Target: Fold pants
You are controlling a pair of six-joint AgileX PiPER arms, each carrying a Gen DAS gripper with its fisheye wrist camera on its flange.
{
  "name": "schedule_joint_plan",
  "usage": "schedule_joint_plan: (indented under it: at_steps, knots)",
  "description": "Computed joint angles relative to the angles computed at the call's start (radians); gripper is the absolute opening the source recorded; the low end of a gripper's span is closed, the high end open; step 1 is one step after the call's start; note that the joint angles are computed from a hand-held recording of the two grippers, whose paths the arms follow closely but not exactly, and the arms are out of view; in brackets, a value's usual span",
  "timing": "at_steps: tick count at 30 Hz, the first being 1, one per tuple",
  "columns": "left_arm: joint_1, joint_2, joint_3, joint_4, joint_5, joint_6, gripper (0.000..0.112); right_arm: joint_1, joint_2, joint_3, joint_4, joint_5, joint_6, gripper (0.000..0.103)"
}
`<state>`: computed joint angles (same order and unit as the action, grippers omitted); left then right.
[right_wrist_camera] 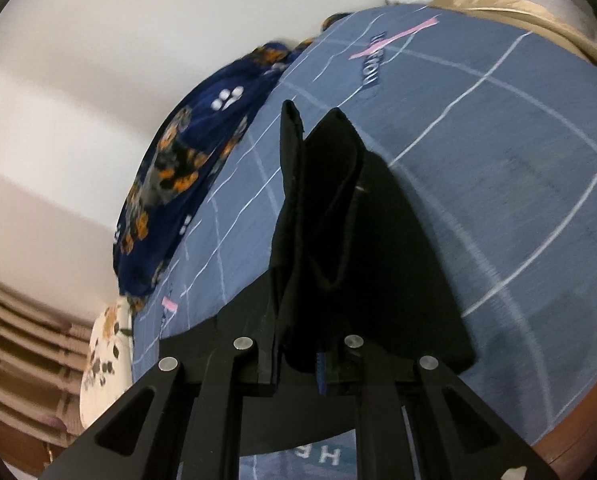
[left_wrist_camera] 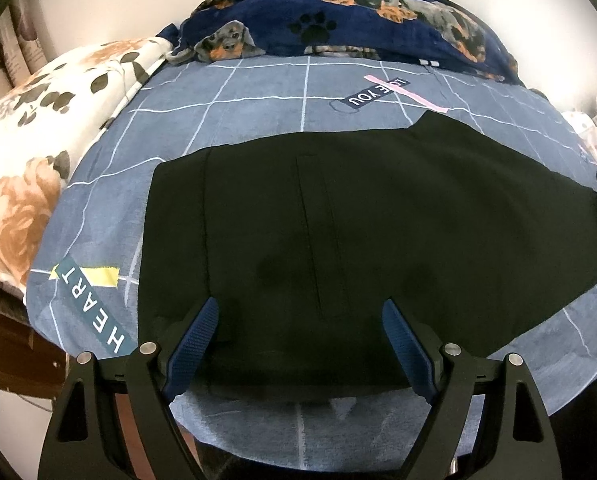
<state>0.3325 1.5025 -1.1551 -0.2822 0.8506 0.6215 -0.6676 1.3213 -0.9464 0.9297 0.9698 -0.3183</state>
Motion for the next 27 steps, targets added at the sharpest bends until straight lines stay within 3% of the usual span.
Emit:
schedule_joint_plan:
  at_steps: [12, 27]
  knots:
    - [-0.003, 0.005, -0.003, 0.005, 0.005, 0.001, 0.085, 0.277, 0.003, 0.007, -0.074, -0.095, 0.107, 0.013]
    - [-0.01, 0.004, -0.004, 0.02, 0.002, -0.008, 0.085, 0.487, 0.006, 0.006, -0.167, -0.151, 0.181, 0.013]
